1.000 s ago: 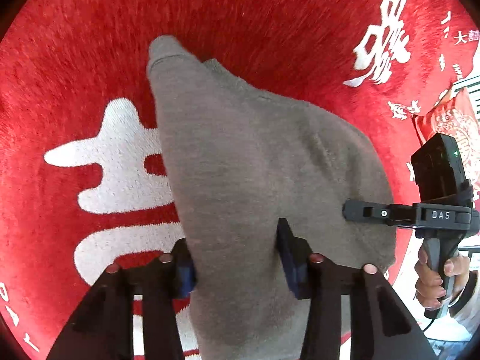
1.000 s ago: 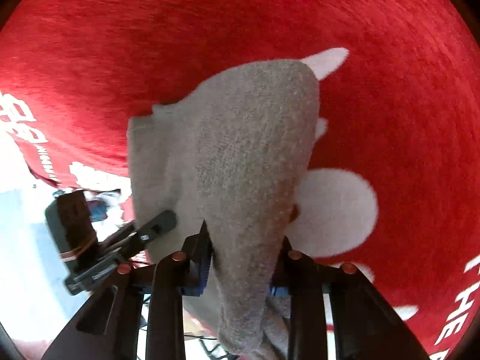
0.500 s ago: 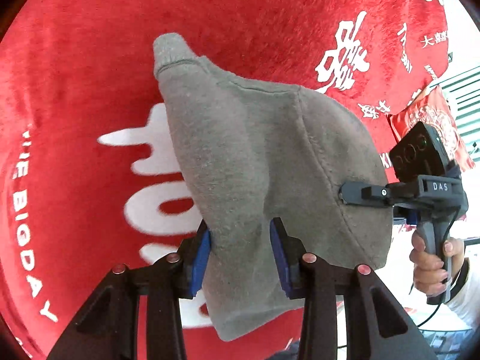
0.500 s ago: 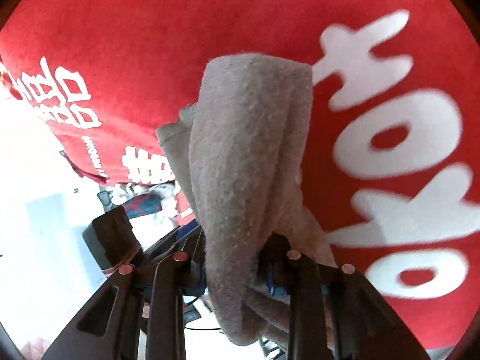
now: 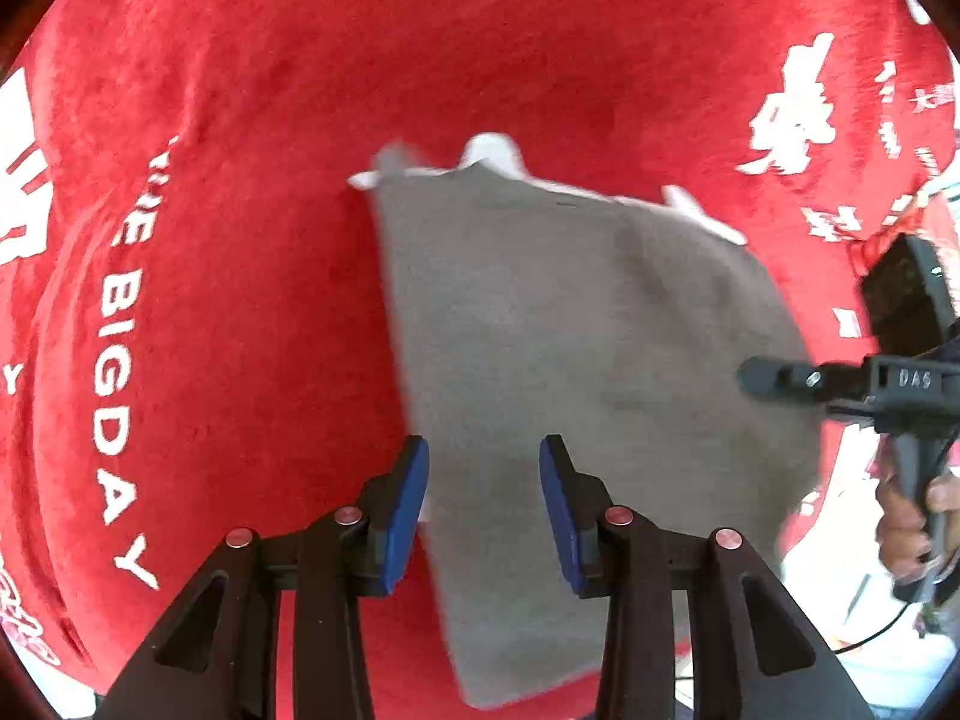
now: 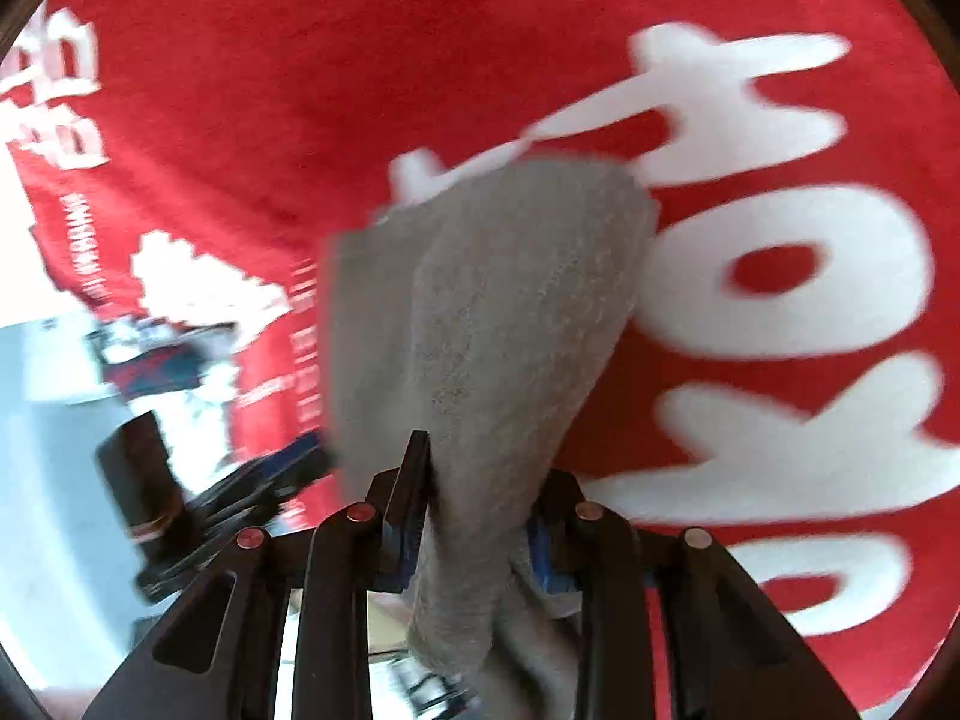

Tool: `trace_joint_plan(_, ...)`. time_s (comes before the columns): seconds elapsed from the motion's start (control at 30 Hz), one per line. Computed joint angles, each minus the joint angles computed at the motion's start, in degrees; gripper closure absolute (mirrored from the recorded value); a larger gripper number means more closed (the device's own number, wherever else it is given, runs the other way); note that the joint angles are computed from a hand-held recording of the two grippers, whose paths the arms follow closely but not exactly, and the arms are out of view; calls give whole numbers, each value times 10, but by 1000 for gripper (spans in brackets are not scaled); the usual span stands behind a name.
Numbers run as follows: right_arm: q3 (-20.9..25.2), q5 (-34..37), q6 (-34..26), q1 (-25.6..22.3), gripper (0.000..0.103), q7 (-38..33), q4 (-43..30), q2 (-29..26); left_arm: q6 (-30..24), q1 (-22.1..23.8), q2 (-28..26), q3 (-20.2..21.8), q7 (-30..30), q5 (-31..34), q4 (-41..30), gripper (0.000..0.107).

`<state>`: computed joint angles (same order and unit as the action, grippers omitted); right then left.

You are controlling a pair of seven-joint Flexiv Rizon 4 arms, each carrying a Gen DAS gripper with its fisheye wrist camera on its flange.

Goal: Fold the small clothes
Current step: 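Fold the lifted end over the sweater with the right gripper while the left gripper releases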

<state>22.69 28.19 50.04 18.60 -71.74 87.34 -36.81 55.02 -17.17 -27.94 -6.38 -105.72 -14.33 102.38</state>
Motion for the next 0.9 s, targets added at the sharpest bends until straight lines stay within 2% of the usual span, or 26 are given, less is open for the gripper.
trace_joint_plan(0.03,-21,-27,-7,16,66,26,6,3,-5,-9,-2,15,-21,17,-2,66)
trace_joint_plan(0.1,-68,-99,-21,52,64,94,30,18,-2,-8,-4,18,-40,17,-2,66)
trace_joint_plan(0.2,-81,-147,5,65,62,139,67,43,-20,-24,10,46,-87,63,-9,66)
trace_joint_plan(0.3,-70,-166,31,60,62,155,96,68,-21,-21,25,45,-100,83,-8,66)
trace_joint_plan(0.4,-46,-150,60,48,69,146,106,84,-12,-20,36,41,-101,97,-8,66)
trace_joint_plan(0.47,-37,-153,70,50,87,134,114,94,-14,-25,33,38,-106,105,-17,66)
trace_joint_plan(0.67,-67,-251,44,109,88,165,120,78,-80,-66,-15,47,-152,163,-68,65)
trace_joint_plan(0.73,-72,-268,26,115,91,181,115,62,-62,-73,-14,52,-172,174,-58,63)
trace_joint_plan(0.8,-74,-272,50,111,92,186,127,56,-58,-67,-12,48,-173,168,-53,63)
trace_joint_plan(0.9,-77,-285,47,112,92,205,131,60,-60,-59,-10,42,-169,156,-50,63)
